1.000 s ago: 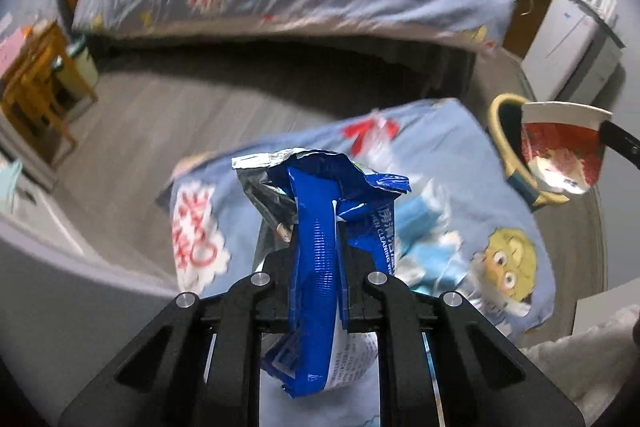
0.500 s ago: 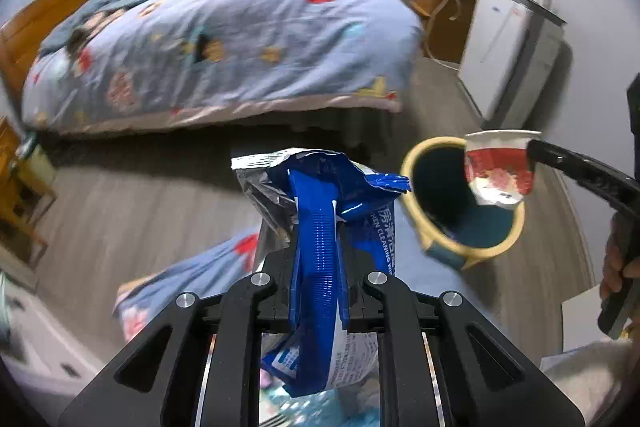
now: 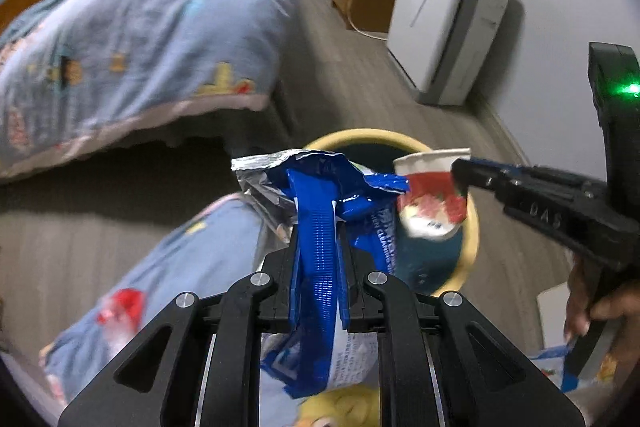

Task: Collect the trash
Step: 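Move both grippers over the bin and release the wrapper and cup inside, then grasp the white medicine box with the left gripper while the right gripper grasps the clear plastic bag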

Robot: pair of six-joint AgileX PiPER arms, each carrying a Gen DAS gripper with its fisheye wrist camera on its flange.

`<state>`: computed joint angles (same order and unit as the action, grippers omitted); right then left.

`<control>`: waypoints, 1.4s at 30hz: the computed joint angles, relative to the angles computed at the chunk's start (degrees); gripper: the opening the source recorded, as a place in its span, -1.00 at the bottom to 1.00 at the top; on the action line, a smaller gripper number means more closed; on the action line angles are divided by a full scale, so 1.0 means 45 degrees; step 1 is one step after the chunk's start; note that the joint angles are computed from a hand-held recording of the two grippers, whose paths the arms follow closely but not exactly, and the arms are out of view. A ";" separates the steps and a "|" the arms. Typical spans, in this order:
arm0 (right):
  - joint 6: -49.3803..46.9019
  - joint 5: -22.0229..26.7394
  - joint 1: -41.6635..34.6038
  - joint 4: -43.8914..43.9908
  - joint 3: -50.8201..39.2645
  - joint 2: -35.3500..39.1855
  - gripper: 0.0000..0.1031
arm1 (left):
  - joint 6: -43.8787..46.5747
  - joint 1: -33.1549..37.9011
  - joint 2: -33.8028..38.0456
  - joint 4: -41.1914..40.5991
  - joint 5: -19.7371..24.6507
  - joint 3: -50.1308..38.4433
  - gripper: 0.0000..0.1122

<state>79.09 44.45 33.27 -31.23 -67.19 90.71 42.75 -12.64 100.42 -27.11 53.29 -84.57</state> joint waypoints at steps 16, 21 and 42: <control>0.1685 -0.1196 -0.1131 0.0364 0.1531 -0.0753 -0.50 | 0.0383 -0.0654 0.0555 -0.0889 -0.1350 0.0227 -0.18; 0.1816 -0.0826 -0.0816 -0.0025 0.1096 -0.0744 -0.40 | 0.0735 -0.0018 0.0042 -0.0916 -0.0970 0.0521 -0.18; -0.0556 0.3253 0.3052 -0.0949 -0.6069 0.2764 0.86 | 0.4704 0.7878 -0.2013 -0.2567 0.2624 0.0164 0.59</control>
<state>76.59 59.09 47.01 -35.50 -94.50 103.15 63.91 22.81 91.37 -38.66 65.10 -83.84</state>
